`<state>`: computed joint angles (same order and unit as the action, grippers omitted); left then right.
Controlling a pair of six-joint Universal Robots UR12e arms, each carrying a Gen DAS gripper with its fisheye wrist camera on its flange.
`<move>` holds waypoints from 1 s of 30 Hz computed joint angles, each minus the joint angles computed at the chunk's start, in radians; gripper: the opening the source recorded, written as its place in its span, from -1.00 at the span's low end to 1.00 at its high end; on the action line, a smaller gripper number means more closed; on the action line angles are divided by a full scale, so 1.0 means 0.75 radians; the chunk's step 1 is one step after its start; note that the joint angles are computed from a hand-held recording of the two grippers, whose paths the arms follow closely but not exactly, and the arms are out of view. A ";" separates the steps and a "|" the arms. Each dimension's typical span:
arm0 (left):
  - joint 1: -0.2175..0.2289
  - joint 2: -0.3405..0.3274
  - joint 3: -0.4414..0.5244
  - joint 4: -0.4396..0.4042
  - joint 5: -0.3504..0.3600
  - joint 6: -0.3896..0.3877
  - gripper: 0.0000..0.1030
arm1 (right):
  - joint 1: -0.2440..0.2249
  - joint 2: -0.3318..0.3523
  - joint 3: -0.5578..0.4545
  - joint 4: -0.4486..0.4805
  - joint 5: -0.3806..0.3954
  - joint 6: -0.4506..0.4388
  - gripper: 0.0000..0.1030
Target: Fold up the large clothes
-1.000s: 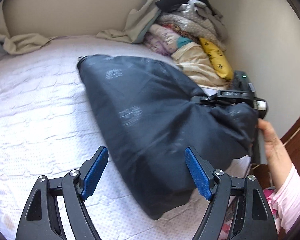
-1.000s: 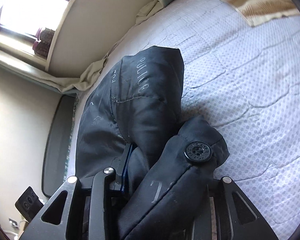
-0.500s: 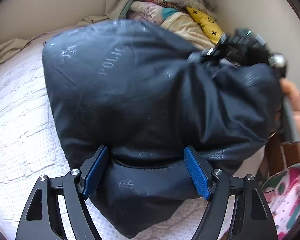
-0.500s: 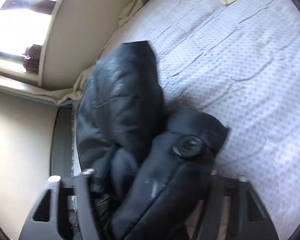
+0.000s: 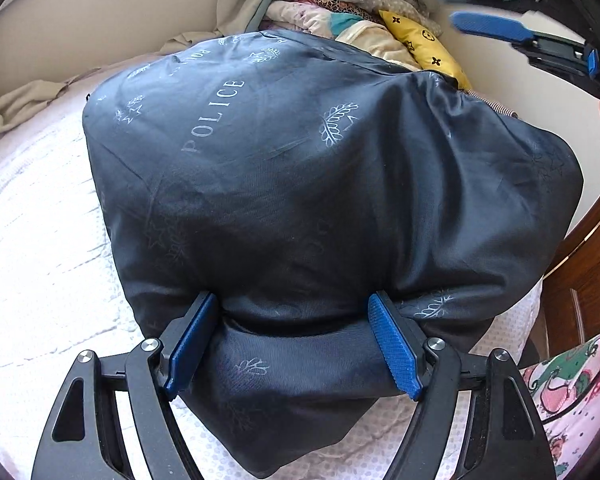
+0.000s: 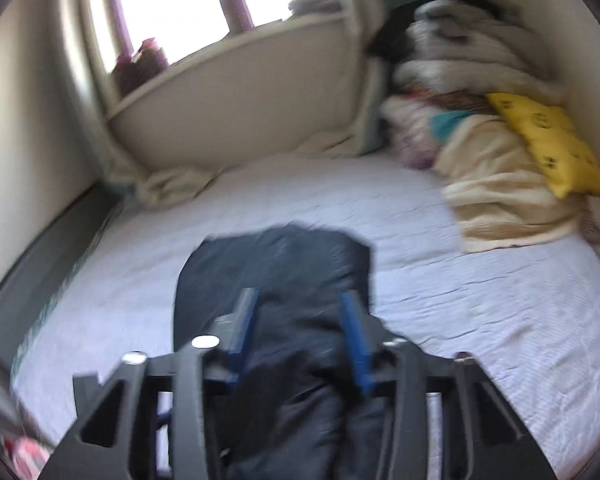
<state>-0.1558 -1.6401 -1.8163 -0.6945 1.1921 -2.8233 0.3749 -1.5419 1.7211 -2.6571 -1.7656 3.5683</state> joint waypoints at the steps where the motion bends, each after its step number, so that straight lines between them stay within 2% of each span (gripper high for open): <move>1: -0.001 0.001 0.000 -0.001 0.004 0.002 0.55 | 0.011 0.017 -0.025 0.062 -0.014 -0.026 -0.55; 3: 0.001 0.004 -0.001 -0.005 0.004 0.006 0.55 | 0.026 0.047 -0.063 0.199 -0.072 -0.036 -0.56; 6: -0.010 0.008 -0.003 0.000 0.016 0.007 0.55 | 0.026 0.076 -0.090 0.403 -0.117 0.012 -0.56; 9: -0.017 0.010 -0.003 0.005 0.031 0.010 0.56 | 0.022 0.095 -0.102 0.504 -0.124 0.031 -0.55; 17: -0.038 0.016 -0.016 0.031 0.069 0.023 0.58 | -0.020 0.122 -0.066 0.566 -0.023 0.075 -0.49; 26: -0.059 0.012 -0.026 0.077 0.107 0.036 0.69 | -0.109 0.087 0.056 0.438 0.221 0.210 -0.23; 28: -0.067 0.009 -0.025 0.087 0.119 0.039 0.72 | -0.117 0.089 0.066 0.426 0.232 0.208 -0.20; 30: -0.072 0.005 -0.025 0.096 0.126 0.041 0.75 | -0.105 0.099 0.055 0.442 0.193 0.178 -0.20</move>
<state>-0.2097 -1.6361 -1.8351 -0.6227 1.2866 -2.7926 0.2961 -1.4680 1.7627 -2.3257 -1.6207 3.7016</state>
